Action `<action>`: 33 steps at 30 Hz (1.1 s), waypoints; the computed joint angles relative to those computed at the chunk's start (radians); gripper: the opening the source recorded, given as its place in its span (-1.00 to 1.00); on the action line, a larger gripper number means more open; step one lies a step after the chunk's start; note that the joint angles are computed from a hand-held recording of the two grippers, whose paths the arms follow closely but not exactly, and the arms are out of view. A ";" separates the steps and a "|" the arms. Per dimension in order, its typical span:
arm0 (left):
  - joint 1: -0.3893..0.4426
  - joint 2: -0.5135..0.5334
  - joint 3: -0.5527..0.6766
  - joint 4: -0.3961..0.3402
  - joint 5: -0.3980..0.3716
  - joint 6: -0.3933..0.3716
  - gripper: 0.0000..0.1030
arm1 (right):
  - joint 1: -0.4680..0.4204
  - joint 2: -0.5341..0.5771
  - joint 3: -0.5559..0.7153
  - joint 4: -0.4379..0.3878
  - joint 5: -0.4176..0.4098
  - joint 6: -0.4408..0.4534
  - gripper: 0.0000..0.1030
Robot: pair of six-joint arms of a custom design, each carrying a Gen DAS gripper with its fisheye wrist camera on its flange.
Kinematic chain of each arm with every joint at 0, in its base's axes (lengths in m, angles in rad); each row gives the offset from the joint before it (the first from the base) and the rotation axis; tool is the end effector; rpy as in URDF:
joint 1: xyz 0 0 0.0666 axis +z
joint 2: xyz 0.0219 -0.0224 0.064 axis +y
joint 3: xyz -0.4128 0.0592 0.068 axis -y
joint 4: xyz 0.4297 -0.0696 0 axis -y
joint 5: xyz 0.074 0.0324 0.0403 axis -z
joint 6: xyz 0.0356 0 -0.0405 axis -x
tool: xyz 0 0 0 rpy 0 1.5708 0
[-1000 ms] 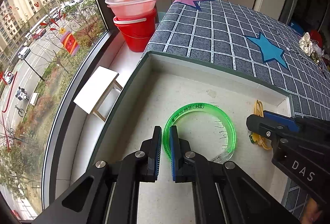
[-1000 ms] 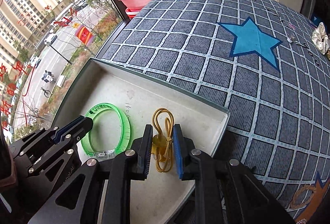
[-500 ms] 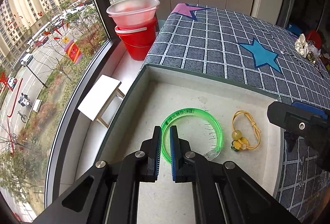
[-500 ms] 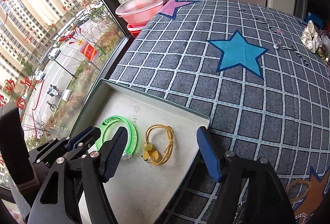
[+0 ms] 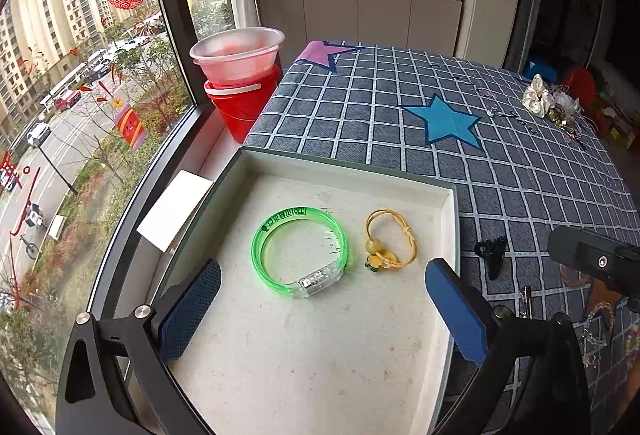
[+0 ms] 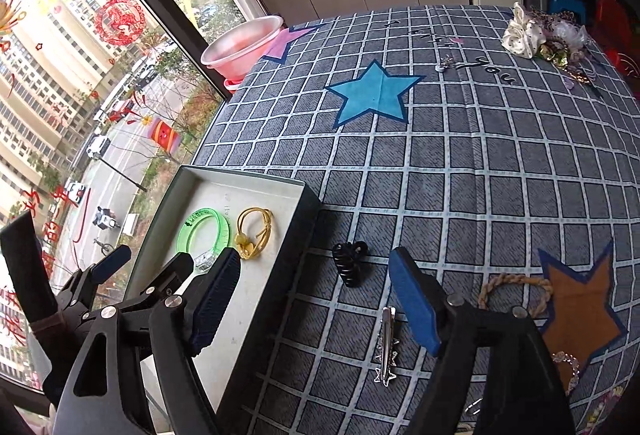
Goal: Organize jewelry
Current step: 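Move both tools back over the table toward the remaining jewelry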
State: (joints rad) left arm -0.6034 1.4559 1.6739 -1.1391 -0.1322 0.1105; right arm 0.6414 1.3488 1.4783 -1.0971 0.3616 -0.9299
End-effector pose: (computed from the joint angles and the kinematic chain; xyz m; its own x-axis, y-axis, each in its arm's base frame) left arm 0.4369 -0.2959 0.5543 -0.7064 0.3541 -0.6128 0.4215 0.9060 0.0376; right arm 0.3957 0.2793 0.5153 -0.7142 0.4024 -0.5727 0.2905 0.9148 0.2805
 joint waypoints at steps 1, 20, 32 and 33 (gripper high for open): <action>-0.007 -0.008 -0.004 0.001 0.006 0.001 1.00 | 0.004 -0.014 -0.013 -0.002 0.005 -0.011 0.54; -0.227 -0.066 -0.064 -0.079 0.073 -0.041 1.00 | 0.151 -0.337 -0.309 -0.150 0.188 -0.364 0.71; -0.307 -0.085 -0.148 -0.080 0.033 -0.058 1.00 | 0.354 -0.419 -0.385 -0.551 0.308 -0.827 0.71; -0.312 -0.085 -0.151 -0.082 0.039 -0.069 1.00 | 0.367 -0.426 -0.395 -0.574 0.306 -0.865 0.71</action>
State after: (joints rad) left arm -0.9149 1.3712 1.5233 -1.2213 -0.0934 0.0411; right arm 1.0086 0.9232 1.0836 -1.6707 0.6673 -1.7946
